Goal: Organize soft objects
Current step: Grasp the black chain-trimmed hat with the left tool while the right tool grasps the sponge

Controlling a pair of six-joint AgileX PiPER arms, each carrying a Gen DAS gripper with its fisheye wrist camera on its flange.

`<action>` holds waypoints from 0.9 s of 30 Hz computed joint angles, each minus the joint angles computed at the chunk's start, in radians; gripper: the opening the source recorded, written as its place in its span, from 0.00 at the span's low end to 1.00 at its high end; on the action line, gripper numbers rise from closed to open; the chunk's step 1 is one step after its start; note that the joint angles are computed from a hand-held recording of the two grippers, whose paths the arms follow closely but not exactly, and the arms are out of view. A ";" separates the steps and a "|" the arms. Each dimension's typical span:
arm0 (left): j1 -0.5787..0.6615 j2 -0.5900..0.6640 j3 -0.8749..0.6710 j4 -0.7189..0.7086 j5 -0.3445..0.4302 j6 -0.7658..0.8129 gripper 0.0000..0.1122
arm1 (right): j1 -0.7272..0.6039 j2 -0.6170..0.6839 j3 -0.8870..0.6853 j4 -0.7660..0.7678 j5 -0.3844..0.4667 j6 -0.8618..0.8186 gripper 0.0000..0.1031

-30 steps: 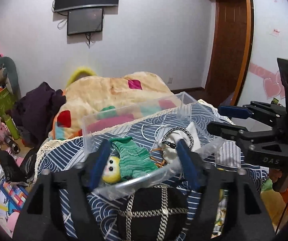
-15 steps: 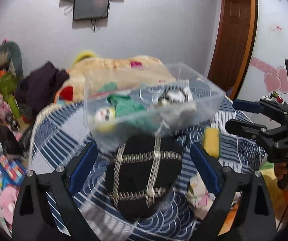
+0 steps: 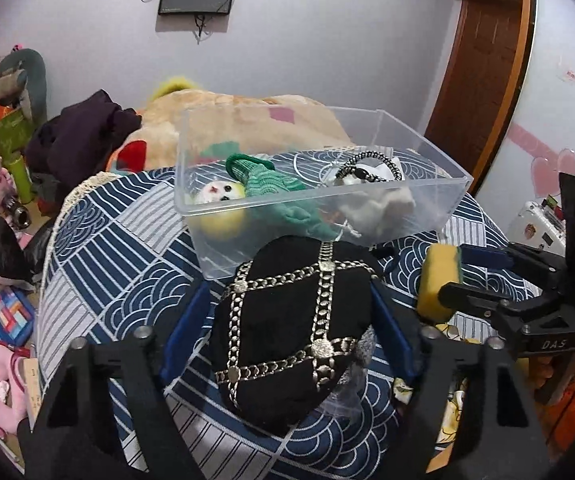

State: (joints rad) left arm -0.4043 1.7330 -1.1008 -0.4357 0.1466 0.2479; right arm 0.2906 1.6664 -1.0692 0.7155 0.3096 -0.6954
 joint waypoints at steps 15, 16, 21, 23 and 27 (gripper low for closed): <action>0.003 -0.054 0.074 -0.277 -0.004 0.286 0.21 | 0.004 -0.075 0.080 0.182 -0.033 -0.177 0.54; 0.001 -0.073 0.090 -0.281 -0.012 0.290 0.20 | 0.003 -0.088 0.087 0.196 -0.036 -0.188 0.54; -0.003 -0.155 0.128 -0.360 -0.025 0.370 0.20 | 0.000 -0.149 0.104 0.247 -0.051 -0.238 0.54; -0.001 -0.185 0.126 -0.345 -0.025 0.355 0.20 | 0.002 -0.164 0.103 0.258 -0.063 -0.247 0.54; -0.004 -0.223 0.100 -0.247 -0.049 0.260 0.20 | -0.004 -0.186 0.089 0.310 -0.079 -0.292 0.54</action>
State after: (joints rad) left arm -0.4088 1.5099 -1.0008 -0.6826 0.0971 0.5081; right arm 0.2870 1.4806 -0.9797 1.0256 0.2308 -0.9870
